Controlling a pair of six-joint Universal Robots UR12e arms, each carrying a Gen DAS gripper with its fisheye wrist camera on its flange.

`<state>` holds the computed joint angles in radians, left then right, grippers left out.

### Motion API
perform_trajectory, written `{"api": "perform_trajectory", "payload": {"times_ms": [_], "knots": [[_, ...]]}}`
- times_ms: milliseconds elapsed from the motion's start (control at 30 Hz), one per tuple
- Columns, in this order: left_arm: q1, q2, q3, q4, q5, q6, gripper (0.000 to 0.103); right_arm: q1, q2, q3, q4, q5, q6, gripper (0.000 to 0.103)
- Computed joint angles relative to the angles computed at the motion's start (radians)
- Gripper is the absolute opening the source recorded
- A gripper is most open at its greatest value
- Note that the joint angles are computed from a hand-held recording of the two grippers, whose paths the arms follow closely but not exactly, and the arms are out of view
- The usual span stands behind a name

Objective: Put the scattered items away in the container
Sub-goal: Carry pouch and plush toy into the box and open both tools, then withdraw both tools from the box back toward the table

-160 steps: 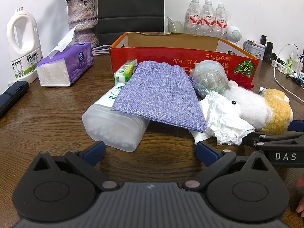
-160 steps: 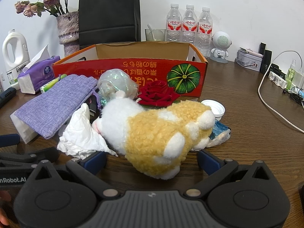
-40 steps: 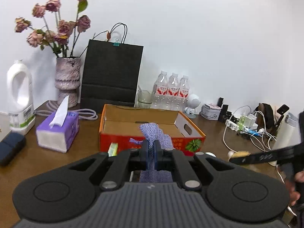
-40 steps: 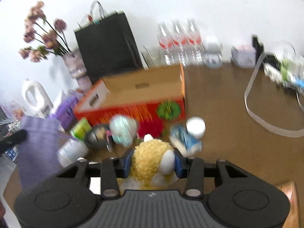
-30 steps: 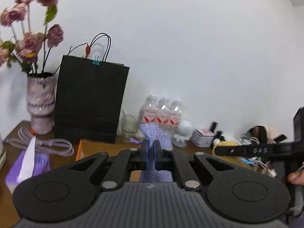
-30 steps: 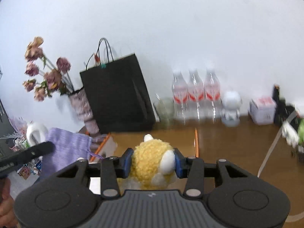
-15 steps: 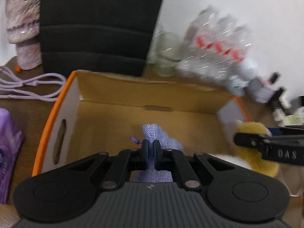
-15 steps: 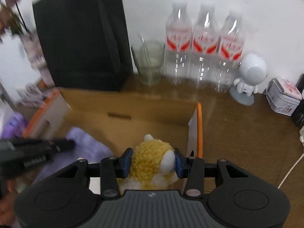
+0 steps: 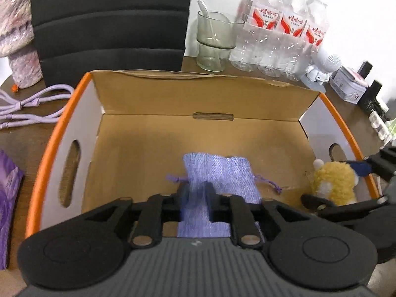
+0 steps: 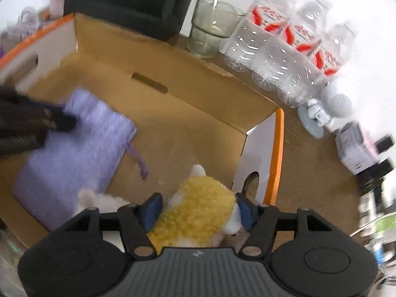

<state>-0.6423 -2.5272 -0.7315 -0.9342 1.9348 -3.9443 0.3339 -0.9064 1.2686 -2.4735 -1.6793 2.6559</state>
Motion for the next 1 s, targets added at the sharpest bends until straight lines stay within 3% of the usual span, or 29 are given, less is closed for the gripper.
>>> {"api": "perform_trajectory", "payload": {"times_ms": [67, 133, 200, 267, 367, 467, 567, 733, 867, 933, 1000], "knots": [[-0.002, 0.029, -0.032, 0.015, 0.008, -0.008, 0.050, -0.003, -0.007, -0.015, 0.039, 0.016, 0.033, 0.067], [-0.007, 0.047, -0.041, -0.004, 0.035, 0.004, 0.053, -0.012, -0.025, -0.016, 0.050, 0.059, 0.064, 0.079], [-0.010, 0.061, -0.035, -0.064, 0.043, 0.014, 0.062, -0.021, -0.049, -0.012, 0.053, 0.096, 0.087, 0.081], [-0.007, 0.070, -0.016, -0.165, 0.019, -0.024, 0.065, -0.035, -0.072, -0.016, 0.091, 0.158, 0.121, 0.084], [-0.001, 0.095, -0.013, -0.276, -0.041, -0.080, 0.066, -0.067, -0.096, -0.040, 0.218, 0.299, 0.188, 0.086], [-0.012, 0.119, -0.027, -0.312, -0.013, -0.121, 0.079, -0.074, -0.110, -0.042, 0.280, 0.320, 0.255, 0.086], [-0.022, 0.150, -0.061, -0.292, -0.009, -0.138, 0.083, -0.076, -0.131, -0.017, 0.293, 0.320, 0.289, 0.086], [-0.048, 0.156, -0.041, -0.344, 0.055, -0.157, 0.086, -0.070, -0.182, 0.046, 0.262, 0.306, 0.285, 0.086], [-0.063, 0.170, -0.052, -0.323, 0.084, -0.168, 0.091, -0.069, -0.223, 0.093, 0.219, 0.309, 0.280, 0.086], [-0.079, 0.183, -0.081, -0.271, 0.136, -0.169, 0.095, -0.068, -0.245, 0.129, 0.166, 0.305, 0.282, 0.086], [-0.106, 0.199, -0.143, -0.141, 0.245, -0.132, 0.100, -0.070, -0.276, 0.200, 0.027, 0.317, 0.274, 0.087]]}}
